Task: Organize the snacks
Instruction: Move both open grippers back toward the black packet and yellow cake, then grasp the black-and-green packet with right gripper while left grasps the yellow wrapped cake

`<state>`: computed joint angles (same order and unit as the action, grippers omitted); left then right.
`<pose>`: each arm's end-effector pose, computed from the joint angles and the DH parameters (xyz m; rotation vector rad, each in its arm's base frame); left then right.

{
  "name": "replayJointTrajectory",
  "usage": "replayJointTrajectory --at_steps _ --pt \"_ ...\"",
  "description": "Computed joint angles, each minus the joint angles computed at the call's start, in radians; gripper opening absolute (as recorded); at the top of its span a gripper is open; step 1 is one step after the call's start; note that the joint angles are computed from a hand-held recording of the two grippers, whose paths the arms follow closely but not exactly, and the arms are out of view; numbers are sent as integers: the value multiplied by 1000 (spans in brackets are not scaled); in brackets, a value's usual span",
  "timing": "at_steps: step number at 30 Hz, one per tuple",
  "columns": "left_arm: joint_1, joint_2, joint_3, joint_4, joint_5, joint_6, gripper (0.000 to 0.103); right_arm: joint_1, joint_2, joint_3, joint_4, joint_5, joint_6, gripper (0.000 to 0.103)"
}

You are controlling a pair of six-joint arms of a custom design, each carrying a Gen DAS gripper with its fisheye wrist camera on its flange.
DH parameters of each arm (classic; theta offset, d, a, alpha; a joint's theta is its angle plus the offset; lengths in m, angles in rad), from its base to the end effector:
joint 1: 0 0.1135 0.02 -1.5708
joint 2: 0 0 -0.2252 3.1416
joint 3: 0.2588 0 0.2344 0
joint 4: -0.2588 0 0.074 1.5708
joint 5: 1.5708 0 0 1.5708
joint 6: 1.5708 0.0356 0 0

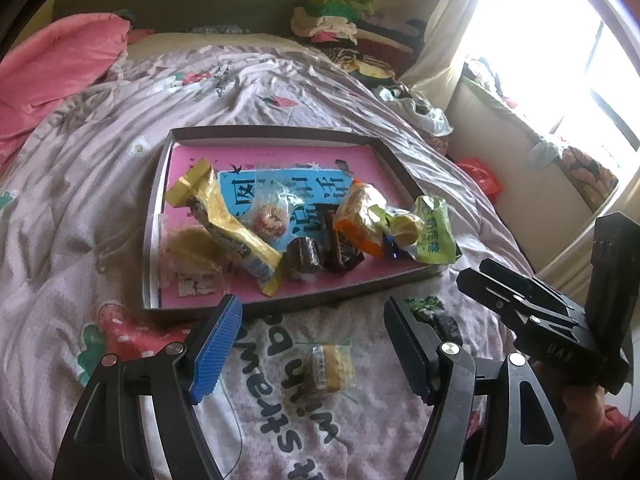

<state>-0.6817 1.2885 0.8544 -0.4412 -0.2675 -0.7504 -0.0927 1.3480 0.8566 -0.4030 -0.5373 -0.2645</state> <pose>0.2059 -0.1549 0.2057 -0.2018 2.4231 -0.3313 0.2644 -0.0063 0.1975 -0.4275 2.3173 0.4889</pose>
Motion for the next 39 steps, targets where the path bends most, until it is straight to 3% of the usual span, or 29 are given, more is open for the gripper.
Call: replayJointTrajectory --at_steps 20,39 --pt "-44 -61 -54 -12 -2 -30 78 6 -64 -47 -38 8 -30 69" --pt "-46 48 -80 13 60 -75 78 40 -36 -84 -46 58 -56 69"
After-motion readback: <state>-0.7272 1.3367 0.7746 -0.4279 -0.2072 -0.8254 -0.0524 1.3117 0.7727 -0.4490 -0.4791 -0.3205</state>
